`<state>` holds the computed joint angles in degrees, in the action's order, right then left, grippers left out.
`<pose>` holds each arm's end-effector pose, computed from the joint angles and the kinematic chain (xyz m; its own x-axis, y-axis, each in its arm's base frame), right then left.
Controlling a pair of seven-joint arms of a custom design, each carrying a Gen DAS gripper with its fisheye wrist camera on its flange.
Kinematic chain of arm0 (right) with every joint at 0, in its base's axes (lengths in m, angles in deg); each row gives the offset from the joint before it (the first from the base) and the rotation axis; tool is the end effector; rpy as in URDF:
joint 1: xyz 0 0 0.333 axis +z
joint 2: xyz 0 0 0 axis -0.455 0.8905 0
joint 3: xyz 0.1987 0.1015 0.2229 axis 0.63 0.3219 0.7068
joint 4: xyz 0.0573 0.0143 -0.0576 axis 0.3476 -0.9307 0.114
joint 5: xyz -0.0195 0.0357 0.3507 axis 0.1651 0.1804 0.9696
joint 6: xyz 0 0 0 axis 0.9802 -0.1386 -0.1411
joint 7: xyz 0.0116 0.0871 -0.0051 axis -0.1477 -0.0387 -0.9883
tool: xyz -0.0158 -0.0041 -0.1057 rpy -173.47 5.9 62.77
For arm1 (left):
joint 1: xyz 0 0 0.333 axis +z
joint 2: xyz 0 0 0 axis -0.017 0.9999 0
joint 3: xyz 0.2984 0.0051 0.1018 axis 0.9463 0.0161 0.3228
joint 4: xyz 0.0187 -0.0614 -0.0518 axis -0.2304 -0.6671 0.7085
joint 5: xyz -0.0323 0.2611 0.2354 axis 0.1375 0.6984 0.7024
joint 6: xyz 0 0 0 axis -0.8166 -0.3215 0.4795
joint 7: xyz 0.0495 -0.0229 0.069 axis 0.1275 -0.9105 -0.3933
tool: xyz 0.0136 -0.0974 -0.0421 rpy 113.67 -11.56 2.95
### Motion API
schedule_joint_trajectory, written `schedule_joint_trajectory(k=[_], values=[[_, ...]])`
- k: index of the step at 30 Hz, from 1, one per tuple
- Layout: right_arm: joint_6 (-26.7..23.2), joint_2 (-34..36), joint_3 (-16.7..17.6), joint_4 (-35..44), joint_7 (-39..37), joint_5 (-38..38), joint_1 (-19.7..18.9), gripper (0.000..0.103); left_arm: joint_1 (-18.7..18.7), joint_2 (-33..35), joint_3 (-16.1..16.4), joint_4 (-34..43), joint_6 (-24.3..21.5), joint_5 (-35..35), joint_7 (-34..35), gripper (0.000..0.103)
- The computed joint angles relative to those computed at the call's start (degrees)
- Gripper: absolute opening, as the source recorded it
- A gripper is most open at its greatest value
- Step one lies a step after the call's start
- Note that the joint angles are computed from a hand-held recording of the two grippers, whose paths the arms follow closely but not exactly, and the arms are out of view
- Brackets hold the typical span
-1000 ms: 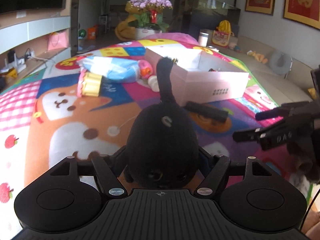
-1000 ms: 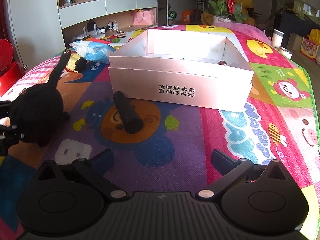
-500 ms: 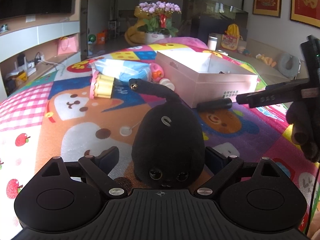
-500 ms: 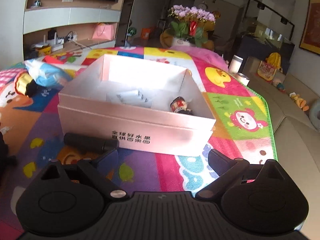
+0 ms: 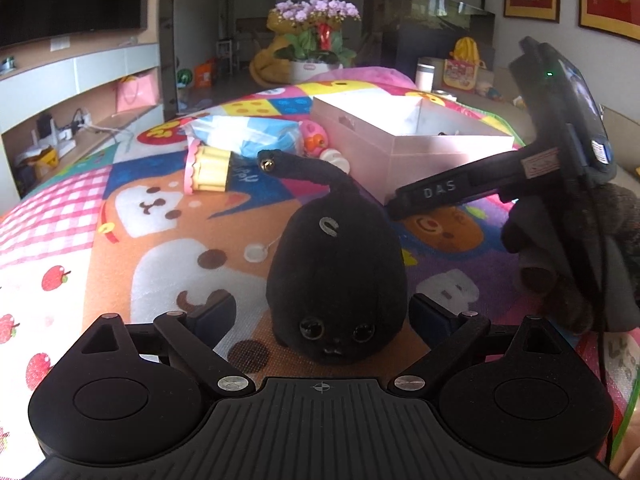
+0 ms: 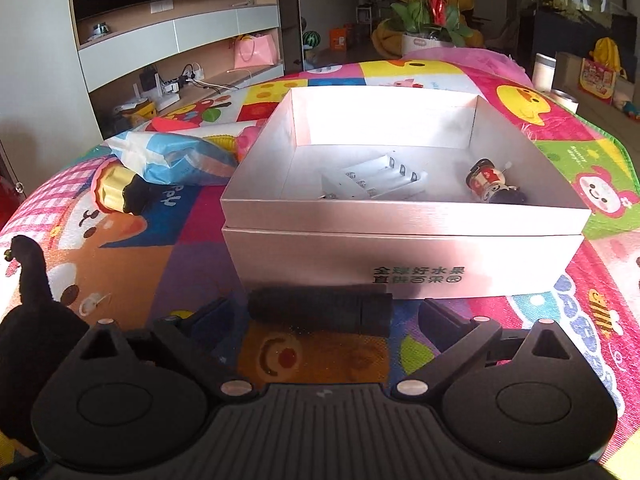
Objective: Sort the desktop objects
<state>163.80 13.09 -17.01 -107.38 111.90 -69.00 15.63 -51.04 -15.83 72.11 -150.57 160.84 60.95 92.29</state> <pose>0.6773 0.3390 0.2648 0.0284 -0.9986 -0.0457 -0.6893 0.0136 -0.7243 0.5889 -0.4426 0.2650 -0.3861 -0.9217 0.0365 -0.5616 0.2035 -0.8020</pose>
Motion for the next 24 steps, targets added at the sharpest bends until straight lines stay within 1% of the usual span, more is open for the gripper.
schedule_joint_trajectory(k=[1, 2, 3, 4, 5, 7, 9, 10, 12, 13, 15, 17, 18, 19, 20, 21, 24], values=[[-1.1, 0.7, -0.6, 1.0, 0.2, -0.1, 0.3, 0.091, -0.1, -0.4, 0.0, -0.5, 0.0, 0.1, 0.1, 0.097], [-1.3, 1.2, -2.1, 1.3, 1.2, -0.6, 1.3, 0.087, -0.2, -0.7, 0.0, -1.0, -0.1, 0.2, 0.2, 0.097], [-0.6, 1.0, -2.4, 0.7, 1.3, -1.2, 1.6, 0.079, -0.3, -0.9, 0.0, -1.3, -0.2, 0.4, 0.4, 0.097], [0.4, 0.2, -1.9, -0.5, 0.8, -1.5, 1.4, 0.076, -0.6, -1.1, 0.2, -1.6, -0.5, 0.5, 0.5, 0.098], [1.1, -0.9, -0.9, -1.9, 0.1, -1.3, 0.9, 0.076, -0.9, -1.2, 0.5, -1.9, -0.8, 0.8, 0.5, 0.098], [4.2, -3.4, 0.1, -6.6, -1.0, -0.6, 0.9, 0.076, -1.7, -1.4, 1.6, -2.2, -1.6, 1.4, 0.5, 0.098], [6.8, -5.6, -1.0, -11.6, -2.1, 0.3, 2.6, 0.076, -3.3, -1.3, 4.0, -2.6, -2.8, 2.1, -0.6, 0.099], [8.2, -6.8, -1.7, -14.4, -2.8, 0.6, 3.6, 0.076, -3.5, -1.5, 4.7, -2.8, -3.2, 2.6, -1.1, 0.1], [10.9, -8.8, -3.5, -19.7, -4.0, 1.3, 6.1, 0.076, -4.2, -1.7, 6.2, -3.2, -4.0, 3.9, -2.5, 0.101], [12.1, -9.6, -4.9, -22.3, -4.5, 1.7, 7.8, 0.076, -5.0, -1.6, 7.6, -3.3, -4.8, 4.6, -3.5, 0.101], [14.1, -10.4, -8.4, -26.6, -5.3, 3.0, 11.7, 0.076, -7.4, -1.0, 11.3, -3.3, -7.5, 6.0, -5.8, 0.101], [15.5, -10.9, -11.3, -29.9, -6.2, 4.6, 14.9, 0.076, -9.6, -0.2, 14.7, -3.0, -11.4, 7.4, -8.2, 0.1], [16.1, -10.9, -12.2, -31.0, -6.6, 5.6, 16.0, 0.076, -10.2, -0.3, 15.6, -3.2, -12.7, 8.1, -9.2, 0.1], [16.8, -10.9, -12.9, -32.0, -7.0, 6.5, 16.8, 0.076, -10.3, -0.7, 15.9, -3.7, -13.2, 8.7, -10.2, 0.1], [17.6, -10.9, -13.3, -32.8, -7.4, 7.4, 17.4, 0.076, -9.7, -1.7, 15.4, -4.9, -12.2, 9.1, -11.0, 0.1], [18.0, -10.7, -13.6, -33.2, -7.9, 8.3, 17.9, 0.076, -8.1, -3.4, 13.5, -6.4, -9.8, 9.3, -11.3, 0.1], [18.2, -9.9, -14.5, -33.2, -9.2, 11.1, 19.1, 0.076, -0.6, -7.8, 4.3, -9.3, -2.1, 8.6, -12.8, 0.102]])
